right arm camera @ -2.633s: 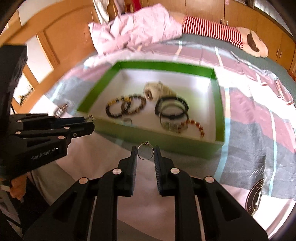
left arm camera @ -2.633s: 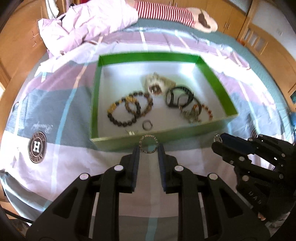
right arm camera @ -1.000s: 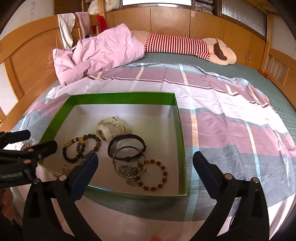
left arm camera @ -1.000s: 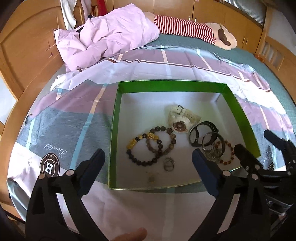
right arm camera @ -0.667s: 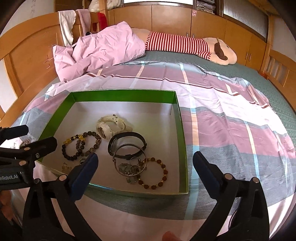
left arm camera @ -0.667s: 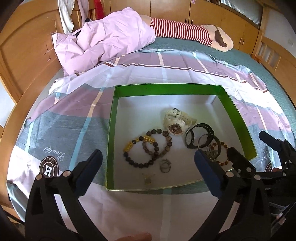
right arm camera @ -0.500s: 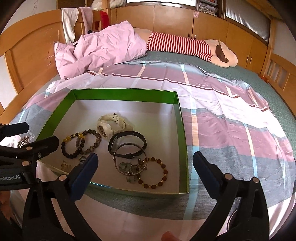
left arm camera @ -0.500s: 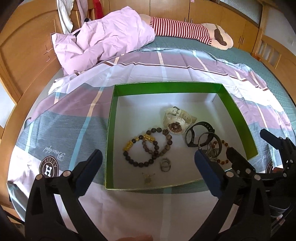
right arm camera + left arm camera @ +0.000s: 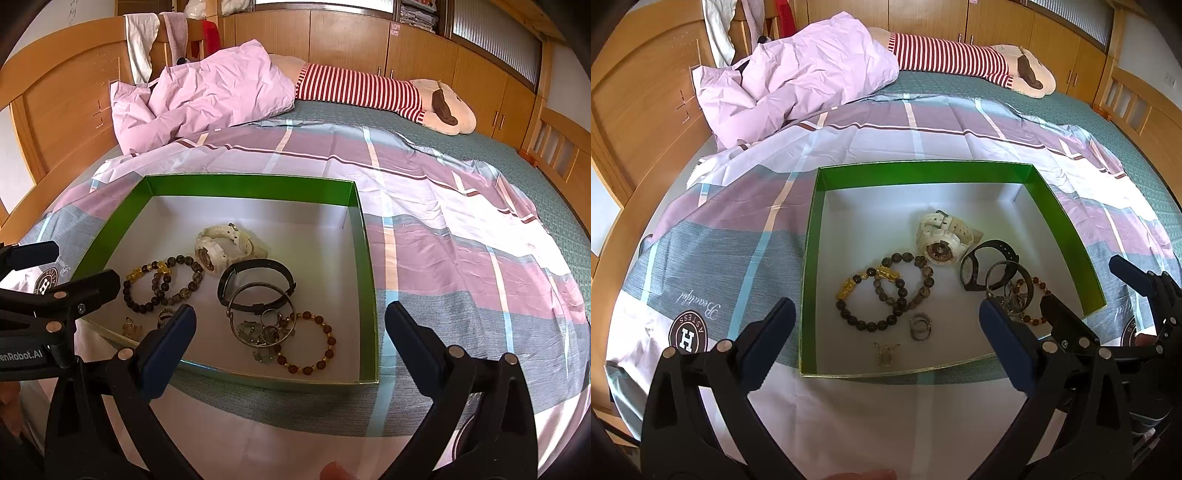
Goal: Organize jewelry
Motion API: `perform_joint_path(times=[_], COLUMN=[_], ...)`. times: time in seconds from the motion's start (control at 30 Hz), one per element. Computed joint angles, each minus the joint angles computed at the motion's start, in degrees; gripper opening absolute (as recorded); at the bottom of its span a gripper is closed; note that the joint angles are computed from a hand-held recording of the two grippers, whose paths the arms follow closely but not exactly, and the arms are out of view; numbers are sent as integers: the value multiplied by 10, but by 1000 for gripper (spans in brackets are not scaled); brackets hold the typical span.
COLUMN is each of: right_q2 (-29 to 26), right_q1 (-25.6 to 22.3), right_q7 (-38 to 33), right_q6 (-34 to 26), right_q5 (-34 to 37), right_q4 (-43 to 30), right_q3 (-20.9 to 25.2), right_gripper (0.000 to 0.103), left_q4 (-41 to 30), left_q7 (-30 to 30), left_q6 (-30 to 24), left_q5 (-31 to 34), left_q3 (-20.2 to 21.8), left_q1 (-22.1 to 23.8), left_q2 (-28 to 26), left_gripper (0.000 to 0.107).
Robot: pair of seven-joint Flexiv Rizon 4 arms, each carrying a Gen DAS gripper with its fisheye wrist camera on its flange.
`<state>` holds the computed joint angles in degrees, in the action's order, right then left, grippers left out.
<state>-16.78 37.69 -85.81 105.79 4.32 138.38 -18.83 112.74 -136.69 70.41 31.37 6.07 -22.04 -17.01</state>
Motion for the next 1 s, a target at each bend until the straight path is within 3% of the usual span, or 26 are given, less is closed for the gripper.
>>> perform_joint_path(times=[1.0], right_q2=[-2], right_q1=[6], right_q7=[2], right_q6=[-2], right_q5=[-3], right_q4=[1], right_q3=[-5], right_gripper=[100], left_q4=[0], left_q7=[8], left_q6=[2], left_q5=[-6], left_q3=[0], left_q1=[-2], left_q2=[-5], left_gripper=[99])
